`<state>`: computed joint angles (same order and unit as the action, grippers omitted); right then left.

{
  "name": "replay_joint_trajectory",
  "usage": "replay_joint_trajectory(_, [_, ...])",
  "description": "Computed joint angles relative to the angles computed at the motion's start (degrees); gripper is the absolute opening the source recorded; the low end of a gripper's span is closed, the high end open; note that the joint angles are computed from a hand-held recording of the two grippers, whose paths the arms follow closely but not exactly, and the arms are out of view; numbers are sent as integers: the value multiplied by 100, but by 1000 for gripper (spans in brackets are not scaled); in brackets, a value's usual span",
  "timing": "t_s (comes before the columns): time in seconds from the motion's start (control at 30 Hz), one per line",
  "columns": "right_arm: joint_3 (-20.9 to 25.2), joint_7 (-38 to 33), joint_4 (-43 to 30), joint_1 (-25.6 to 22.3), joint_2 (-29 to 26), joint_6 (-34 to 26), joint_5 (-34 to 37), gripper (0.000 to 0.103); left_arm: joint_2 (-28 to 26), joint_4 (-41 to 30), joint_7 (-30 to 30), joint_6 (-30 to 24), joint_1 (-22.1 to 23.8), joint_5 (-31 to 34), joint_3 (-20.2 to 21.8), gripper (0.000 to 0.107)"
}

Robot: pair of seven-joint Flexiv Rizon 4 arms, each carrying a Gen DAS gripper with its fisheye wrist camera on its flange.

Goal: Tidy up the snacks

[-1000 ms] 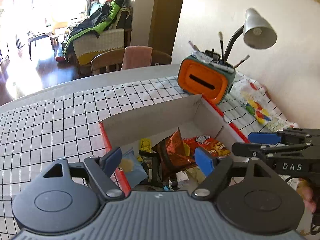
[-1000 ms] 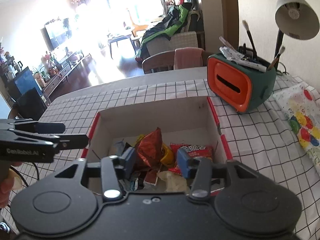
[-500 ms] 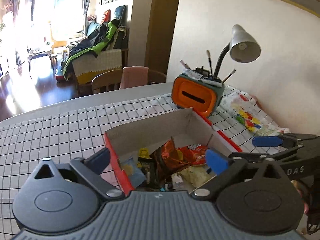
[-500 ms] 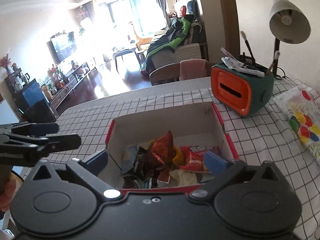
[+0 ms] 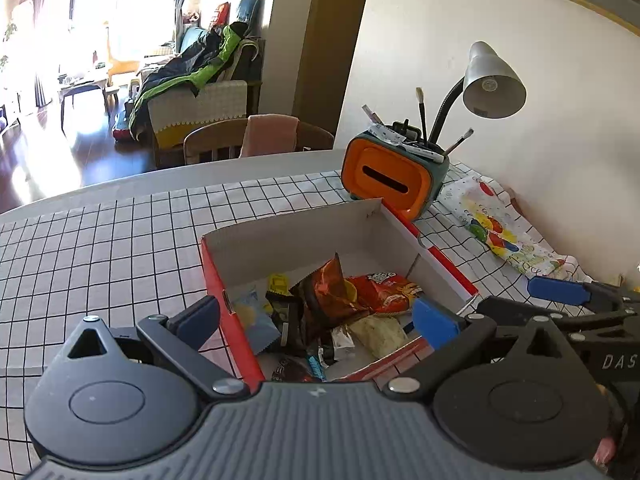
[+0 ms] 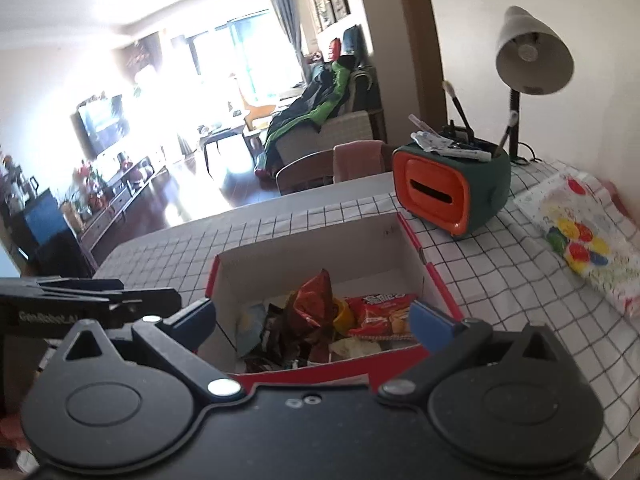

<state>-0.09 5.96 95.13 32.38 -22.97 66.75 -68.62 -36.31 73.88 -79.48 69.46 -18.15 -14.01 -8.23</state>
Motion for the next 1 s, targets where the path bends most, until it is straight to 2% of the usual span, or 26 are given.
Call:
replay_joint_trajectory(0.27, [88, 78, -29, 91, -7, -410, 171, 103, -10, -33, -10, -106, -43, 43, 38, 103])
replay_joint_trajectory(0.43, [89, -51, -65, 114, -45, -386, 264, 103, -33, -103, -115, -268, -58, 92, 97, 103])
replay_joint_trajectory(1.0, [32, 92, -32, 144, -33, -293, 289, 103, 3, -105, -150, -307, -47, 168, 94, 103])
